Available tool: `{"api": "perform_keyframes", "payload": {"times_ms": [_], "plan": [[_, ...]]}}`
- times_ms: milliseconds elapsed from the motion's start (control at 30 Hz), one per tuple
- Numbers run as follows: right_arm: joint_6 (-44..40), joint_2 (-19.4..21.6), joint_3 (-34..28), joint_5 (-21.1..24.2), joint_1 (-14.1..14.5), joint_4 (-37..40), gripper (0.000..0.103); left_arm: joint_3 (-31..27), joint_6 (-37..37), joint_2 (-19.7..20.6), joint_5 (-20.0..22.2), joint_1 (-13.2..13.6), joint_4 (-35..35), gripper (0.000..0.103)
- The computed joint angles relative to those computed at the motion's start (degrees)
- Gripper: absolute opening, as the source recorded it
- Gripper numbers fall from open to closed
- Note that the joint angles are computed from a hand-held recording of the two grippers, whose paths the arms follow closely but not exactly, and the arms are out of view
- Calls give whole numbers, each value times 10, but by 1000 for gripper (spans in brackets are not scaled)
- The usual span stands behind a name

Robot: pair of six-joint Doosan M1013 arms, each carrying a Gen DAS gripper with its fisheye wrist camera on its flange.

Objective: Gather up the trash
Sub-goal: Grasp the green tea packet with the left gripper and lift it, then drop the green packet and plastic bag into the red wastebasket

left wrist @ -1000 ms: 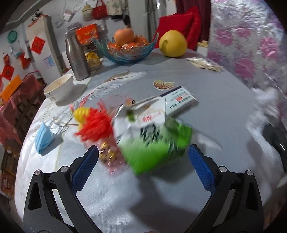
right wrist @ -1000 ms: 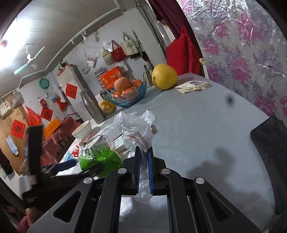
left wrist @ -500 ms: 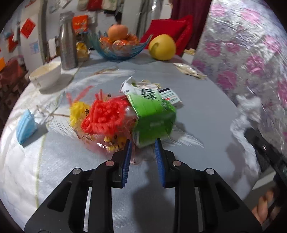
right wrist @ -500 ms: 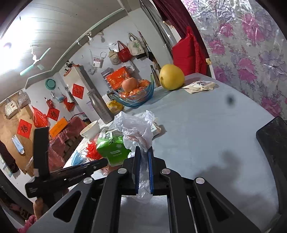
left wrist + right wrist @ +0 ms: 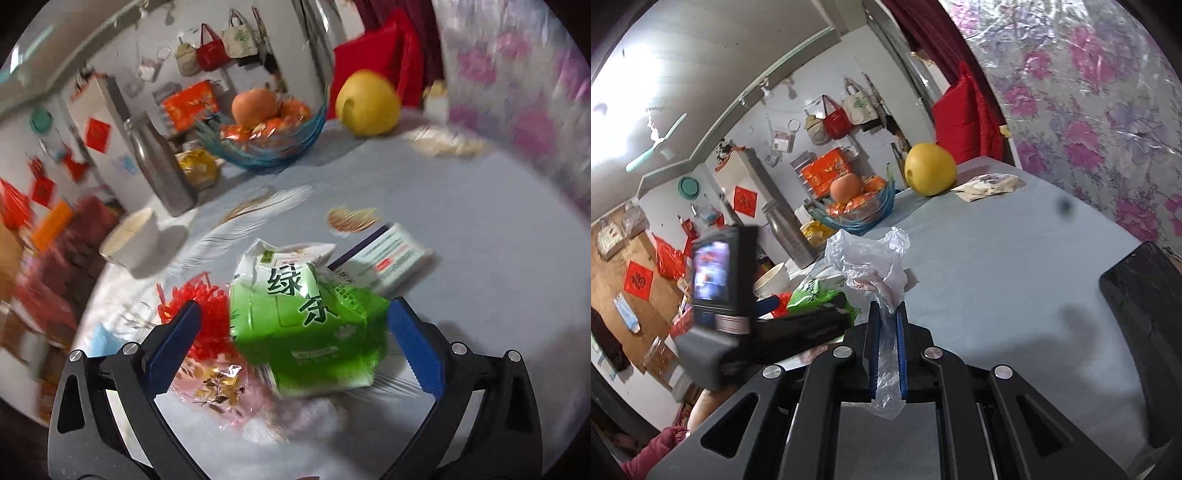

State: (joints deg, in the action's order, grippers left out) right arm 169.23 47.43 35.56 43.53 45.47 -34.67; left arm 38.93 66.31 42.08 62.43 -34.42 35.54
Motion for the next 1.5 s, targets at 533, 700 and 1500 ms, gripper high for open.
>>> {"api": "perform_keyframes", "payload": {"times_ms": [533, 700, 1500], "plan": [[3, -9, 13, -21, 3, -12, 9, 109, 67, -83, -144, 44, -190, 84], [-5, -5, 5, -16, 4, -10, 11, 58, 30, -46, -88, 17, -77, 96], [-64, 7, -26, -44, 15, 23, 11, 279, 55, -234, -272, 81, -224, 78]]}}
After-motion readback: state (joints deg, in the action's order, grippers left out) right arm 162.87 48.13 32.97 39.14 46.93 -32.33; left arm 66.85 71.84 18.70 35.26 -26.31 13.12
